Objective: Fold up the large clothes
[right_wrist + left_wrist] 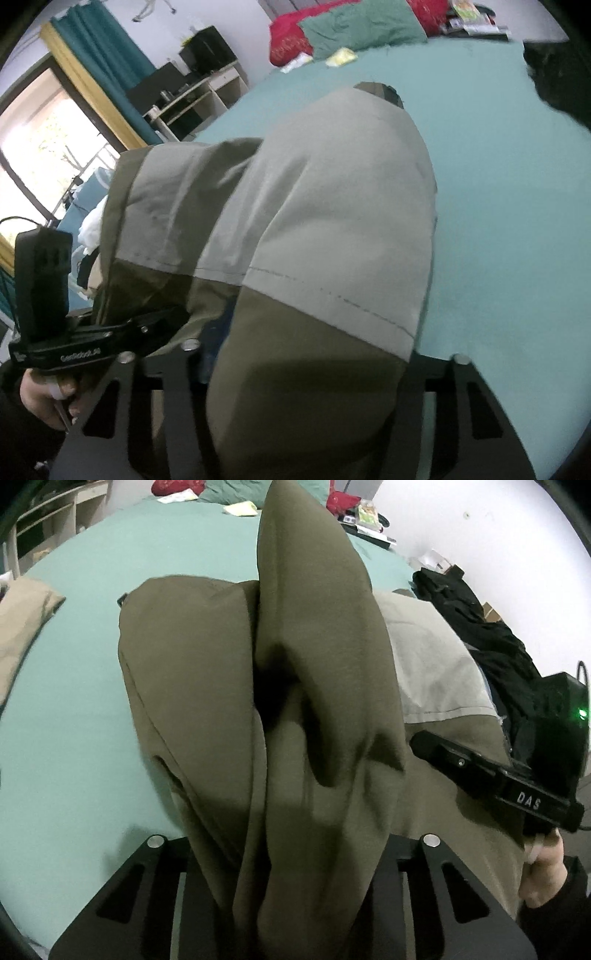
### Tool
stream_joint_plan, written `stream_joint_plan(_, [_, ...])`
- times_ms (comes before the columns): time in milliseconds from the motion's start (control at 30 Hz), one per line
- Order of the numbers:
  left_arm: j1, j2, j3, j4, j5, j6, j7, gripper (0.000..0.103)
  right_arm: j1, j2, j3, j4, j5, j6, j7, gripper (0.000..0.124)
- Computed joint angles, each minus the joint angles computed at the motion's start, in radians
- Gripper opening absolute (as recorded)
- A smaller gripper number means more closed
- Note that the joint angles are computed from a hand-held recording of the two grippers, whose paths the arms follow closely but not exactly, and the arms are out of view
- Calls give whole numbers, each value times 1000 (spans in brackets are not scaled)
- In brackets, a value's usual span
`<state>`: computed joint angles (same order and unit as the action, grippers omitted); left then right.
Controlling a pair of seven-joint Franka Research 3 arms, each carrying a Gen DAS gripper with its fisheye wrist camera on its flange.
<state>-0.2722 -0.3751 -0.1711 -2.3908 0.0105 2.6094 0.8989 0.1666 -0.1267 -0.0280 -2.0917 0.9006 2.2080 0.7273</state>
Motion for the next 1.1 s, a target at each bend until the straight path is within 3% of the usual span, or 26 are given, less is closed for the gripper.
stream_joint_plan(267, [-9,-39,-11,39,28,-44,5,25,-2,-78,-21,-52,60,21,-20,40])
stream_joint_plan(567, [-7,-109,-12,47,53,-56,19,25,35,-176,-24,-99,80,134,-17,39])
stream_joint_plan(767, [-13,-168,-1,31,68,-48,44,25,66,-232,-26,-129,88,203,-14,39])
stream_joint_plan(1100, [6,-186,28,41,71,-7,78,24,118,-265,-24,-131,114,244,-9,39])
